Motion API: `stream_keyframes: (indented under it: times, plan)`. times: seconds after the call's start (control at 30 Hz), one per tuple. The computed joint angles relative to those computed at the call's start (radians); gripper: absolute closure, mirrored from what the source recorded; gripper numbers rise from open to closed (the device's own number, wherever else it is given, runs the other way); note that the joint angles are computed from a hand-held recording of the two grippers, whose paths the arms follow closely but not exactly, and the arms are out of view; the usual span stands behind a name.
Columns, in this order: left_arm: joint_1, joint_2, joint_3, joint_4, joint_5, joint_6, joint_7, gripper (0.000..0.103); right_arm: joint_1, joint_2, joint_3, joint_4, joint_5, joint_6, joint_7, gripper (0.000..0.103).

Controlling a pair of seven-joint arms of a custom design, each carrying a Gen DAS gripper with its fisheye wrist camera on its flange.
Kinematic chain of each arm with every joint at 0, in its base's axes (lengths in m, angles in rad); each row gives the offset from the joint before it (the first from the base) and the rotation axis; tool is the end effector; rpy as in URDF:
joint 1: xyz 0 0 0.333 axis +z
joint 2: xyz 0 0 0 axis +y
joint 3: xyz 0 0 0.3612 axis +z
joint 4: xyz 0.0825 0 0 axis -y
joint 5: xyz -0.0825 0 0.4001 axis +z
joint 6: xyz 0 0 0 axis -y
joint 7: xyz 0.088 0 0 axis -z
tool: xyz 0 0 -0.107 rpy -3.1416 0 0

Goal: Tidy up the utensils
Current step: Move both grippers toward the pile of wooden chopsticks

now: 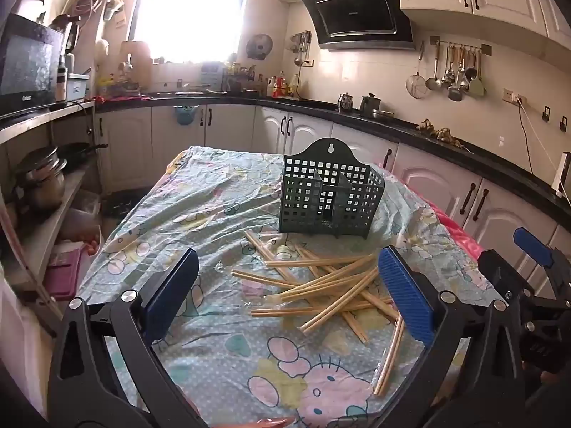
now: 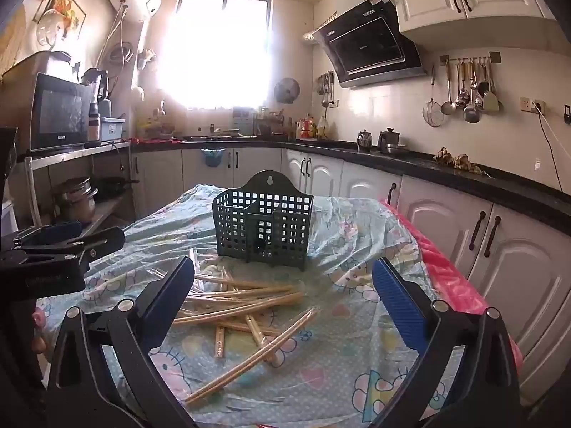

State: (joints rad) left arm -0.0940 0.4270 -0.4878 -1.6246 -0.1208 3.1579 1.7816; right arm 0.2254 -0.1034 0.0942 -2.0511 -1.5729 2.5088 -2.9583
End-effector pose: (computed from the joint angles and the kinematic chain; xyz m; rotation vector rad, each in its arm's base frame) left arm 0.6652 -0.3340 0.5726 -1.1760 1.9954 -1.3903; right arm 0.5436 0.1902 0.5790 -1.2532 1.6894 -1.3036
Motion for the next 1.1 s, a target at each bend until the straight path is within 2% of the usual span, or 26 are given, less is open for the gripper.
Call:
stream_keyframes:
  times: [0.2,0.23,0.57,0.63,0.73,1.1]
  plan:
    - [0.011,0.002,-0.013,-0.001,0.005,0.004,-0.002,0.010,0.001,0.000,0.001,0.001,-0.016,-0.017,0.018,0.006]
    - [-0.013,0.003,0.018,0.011,0.007,-0.009,-0.019,0.010,0.001,0.002,0.001,0.002,-0.014,-0.019,0.017,0.006]
    - [-0.007,0.006,0.019,0.017,0.005,-0.015,-0.011,0.010,-0.010,0.006,-0.008,0.001,-0.051,0.000,0.045,0.006]
    - [-0.017,-0.003,0.028,0.006,0.006,-0.004,-0.015,0.010,0.002,-0.004,0.003,-0.003,-0.035,-0.028,0.040,0.006]
    - [-0.031,-0.008,0.043,0.003,0.011,-0.001,-0.027,0.010,0.003,-0.003,0.002,-0.002,-0.036,-0.030,0.045,0.006]
    - [-0.031,-0.008,0.045,0.002,0.021,0.000,-0.038,0.010,0.005,-0.005,0.002,-0.002,-0.037,-0.030,0.042,0.006]
